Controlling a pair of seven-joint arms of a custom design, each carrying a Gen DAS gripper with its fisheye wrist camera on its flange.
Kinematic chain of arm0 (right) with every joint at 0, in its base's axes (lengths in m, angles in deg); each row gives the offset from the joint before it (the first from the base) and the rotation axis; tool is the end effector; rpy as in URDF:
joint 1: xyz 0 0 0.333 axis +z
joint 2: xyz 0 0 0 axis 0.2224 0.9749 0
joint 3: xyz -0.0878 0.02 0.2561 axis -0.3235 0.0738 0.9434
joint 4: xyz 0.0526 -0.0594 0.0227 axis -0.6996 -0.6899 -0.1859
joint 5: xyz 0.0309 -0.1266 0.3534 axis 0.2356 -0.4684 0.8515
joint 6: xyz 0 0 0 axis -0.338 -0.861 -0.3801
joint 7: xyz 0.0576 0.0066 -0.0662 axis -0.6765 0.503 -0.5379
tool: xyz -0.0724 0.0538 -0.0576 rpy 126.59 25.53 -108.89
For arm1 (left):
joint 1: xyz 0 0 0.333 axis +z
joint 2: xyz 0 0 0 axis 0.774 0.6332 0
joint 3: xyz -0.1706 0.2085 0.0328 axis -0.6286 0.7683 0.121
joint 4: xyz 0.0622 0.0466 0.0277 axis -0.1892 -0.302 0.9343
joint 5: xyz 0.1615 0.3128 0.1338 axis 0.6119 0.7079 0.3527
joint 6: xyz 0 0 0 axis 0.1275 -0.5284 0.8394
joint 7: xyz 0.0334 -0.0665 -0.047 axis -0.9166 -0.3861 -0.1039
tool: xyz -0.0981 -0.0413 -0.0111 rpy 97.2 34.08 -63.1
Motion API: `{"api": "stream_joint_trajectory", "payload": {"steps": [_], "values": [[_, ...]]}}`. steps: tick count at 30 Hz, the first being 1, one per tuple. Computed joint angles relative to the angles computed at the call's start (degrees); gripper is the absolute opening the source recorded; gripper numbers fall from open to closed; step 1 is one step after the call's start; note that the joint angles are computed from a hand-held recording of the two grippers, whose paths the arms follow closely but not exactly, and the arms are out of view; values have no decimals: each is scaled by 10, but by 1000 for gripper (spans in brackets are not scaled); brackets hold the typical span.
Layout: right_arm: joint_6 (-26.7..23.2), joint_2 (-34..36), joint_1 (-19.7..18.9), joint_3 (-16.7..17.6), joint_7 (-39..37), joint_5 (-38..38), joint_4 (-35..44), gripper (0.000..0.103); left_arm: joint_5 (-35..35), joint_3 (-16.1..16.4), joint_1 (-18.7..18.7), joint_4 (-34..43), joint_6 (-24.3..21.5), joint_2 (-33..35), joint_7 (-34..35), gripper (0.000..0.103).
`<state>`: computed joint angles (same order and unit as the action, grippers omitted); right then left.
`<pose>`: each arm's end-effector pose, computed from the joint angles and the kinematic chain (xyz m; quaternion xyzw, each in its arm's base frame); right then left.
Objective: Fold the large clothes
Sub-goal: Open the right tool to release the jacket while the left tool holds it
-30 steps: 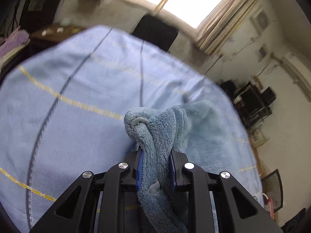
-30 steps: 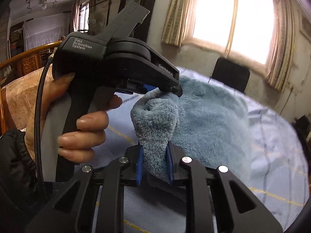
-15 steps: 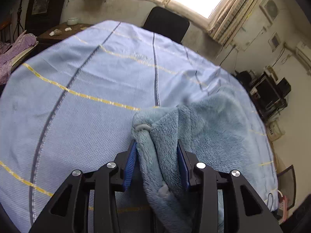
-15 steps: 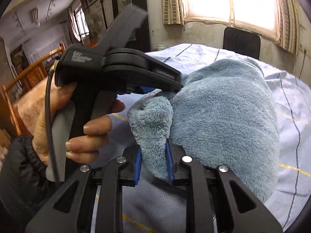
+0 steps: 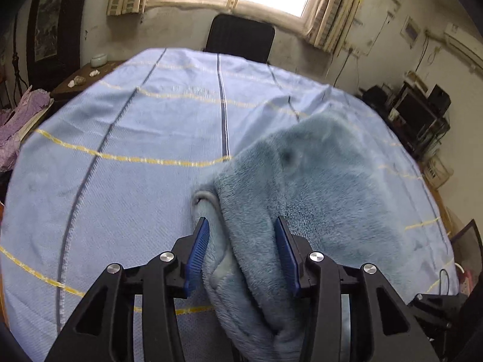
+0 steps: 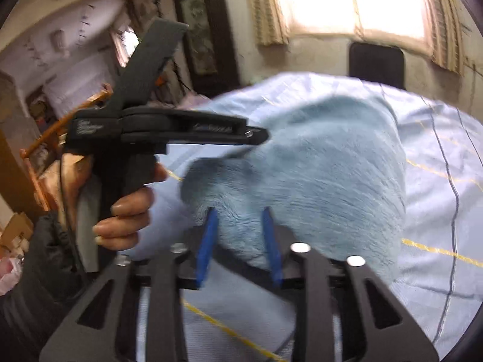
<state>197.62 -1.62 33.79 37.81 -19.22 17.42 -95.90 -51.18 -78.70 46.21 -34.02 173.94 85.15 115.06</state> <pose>0.4407 0.1586 0.4706 -0.6977 0.5836 -0.1030 0.4024 0.5764 -0.1269 0.4747 -0.5622 0.7649 -0.3064 0.0711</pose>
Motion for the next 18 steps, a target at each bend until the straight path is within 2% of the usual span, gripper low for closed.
{"api": "stream_joint_trajectory", "payload": {"steps": [1, 3, 6, 8, 11, 13, 15, 18], "values": [[-16, 7, -7, -2, 14, -3, 7, 17, -3, -1, 0, 0, 2, 5, -1, 47], [-50, 18, 2, -31, -2, 37, 21, 12, -6, -1, 0, -4, 9, 4, 5, 48], [-70, 23, -8, -35, -14, 55, 31, 13, 29, -3, -6, -18, 34, -3, -13, 48], [-63, 24, -7, -34, -34, 71, 31, 13, 47, -5, -9, -33, 56, -17, -24, 46], [-66, 6, 7, -48, -80, 133, 21, 16, 60, -8, -13, -61, 95, -42, -29, 46], [-65, -23, 9, -60, -114, 174, 4, 17, 43, -9, -17, -81, 118, -63, -10, 46], [-46, -38, 8, -62, -139, 202, -11, 22, 33, -11, -20, -97, 136, -81, 1, 53], [-28, -59, 0, -65, -143, 224, -27, 23, 48, -19, -21, -123, 173, -103, -2, 61]]}}
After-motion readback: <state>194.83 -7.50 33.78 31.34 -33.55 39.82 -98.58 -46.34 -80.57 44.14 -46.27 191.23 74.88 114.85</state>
